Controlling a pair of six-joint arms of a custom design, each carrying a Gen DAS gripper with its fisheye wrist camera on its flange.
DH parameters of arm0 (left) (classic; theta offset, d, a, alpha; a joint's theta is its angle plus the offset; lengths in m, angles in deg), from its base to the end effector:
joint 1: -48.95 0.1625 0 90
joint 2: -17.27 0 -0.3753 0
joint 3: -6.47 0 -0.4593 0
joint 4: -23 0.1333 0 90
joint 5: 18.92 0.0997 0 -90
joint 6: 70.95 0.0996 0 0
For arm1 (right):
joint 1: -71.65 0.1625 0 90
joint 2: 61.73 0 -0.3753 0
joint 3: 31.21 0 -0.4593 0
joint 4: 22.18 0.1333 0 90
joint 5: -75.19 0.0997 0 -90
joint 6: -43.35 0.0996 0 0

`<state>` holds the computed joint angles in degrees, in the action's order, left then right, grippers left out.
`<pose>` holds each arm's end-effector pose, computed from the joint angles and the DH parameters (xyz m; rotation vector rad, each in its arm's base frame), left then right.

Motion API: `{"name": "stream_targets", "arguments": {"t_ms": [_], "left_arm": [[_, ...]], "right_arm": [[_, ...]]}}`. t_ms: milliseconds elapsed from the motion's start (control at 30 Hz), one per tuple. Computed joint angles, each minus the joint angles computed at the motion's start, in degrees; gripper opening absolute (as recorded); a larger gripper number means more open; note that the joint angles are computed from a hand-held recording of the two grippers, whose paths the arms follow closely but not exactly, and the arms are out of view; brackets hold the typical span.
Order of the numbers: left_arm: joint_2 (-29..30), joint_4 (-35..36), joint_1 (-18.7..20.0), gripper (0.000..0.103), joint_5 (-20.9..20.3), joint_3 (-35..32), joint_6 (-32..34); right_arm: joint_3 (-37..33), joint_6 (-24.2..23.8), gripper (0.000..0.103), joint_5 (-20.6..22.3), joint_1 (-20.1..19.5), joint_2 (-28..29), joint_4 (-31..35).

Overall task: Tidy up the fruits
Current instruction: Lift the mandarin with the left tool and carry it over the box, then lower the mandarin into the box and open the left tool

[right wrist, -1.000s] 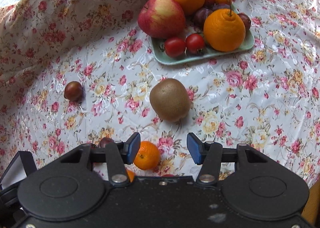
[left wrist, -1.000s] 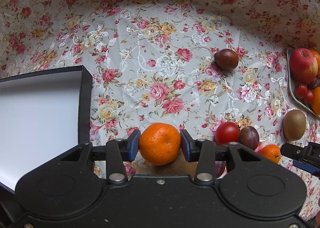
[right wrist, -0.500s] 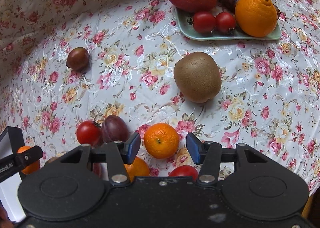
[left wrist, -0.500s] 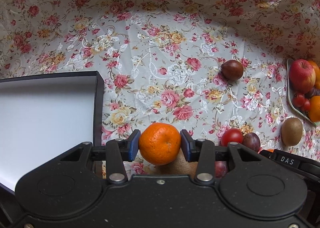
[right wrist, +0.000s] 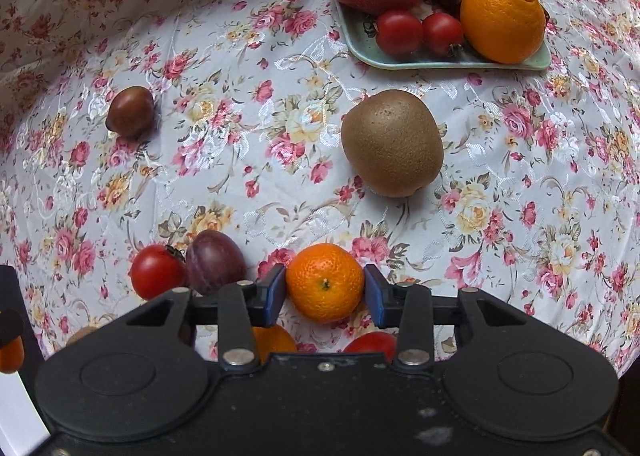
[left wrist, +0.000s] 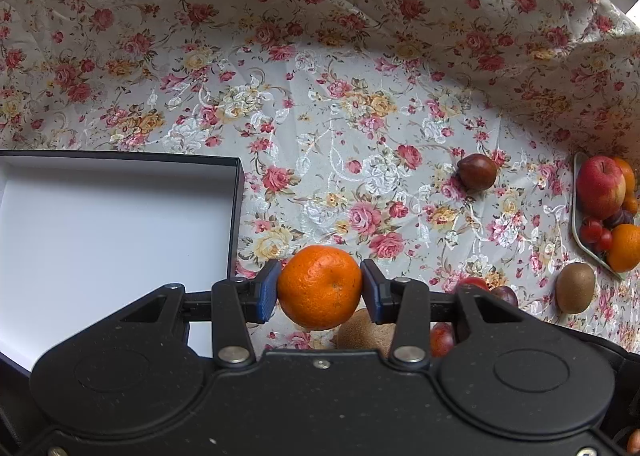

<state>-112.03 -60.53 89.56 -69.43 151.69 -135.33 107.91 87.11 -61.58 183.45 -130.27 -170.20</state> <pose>-0.0746 -0.3230 0.2179 -0.1446 2.4118 -0.4640 0.1947 -0.3233 -0.0097 -0.3339 -2.3016 0.3290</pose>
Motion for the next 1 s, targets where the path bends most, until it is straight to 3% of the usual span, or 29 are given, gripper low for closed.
{"name": "stream_targets", "arguments": {"t_ms": [267, 467, 733, 1000], "left_arm": [[-5.5, 8.6, -2.1, 0.05, 3.2, -0.7, -6.0], [-11.7, 22.1, -4.0, 0.05, 5.9, -1.6, -14.4], [-19.3, 38.3, -4.8, 0.05, 7.1, -3.2, -23.1], [-24.0, 47.1, -0.7, 0.05, 8.4, -4.8, -26.9]], "right_arm": [[1.4, 3.3, 0.041, -1.5, 2.2, -4.4, -0.1], [0.3, 2.6, 0.041, 0.2, 7.1, -4.6, -3.4], [-4.8, -1.6, 0.041, 4.3, 17.3, 4.3, -8.6], [-11.4, -4.8, 0.041, 11.6, 24.7, 14.7, -12.5]]}}
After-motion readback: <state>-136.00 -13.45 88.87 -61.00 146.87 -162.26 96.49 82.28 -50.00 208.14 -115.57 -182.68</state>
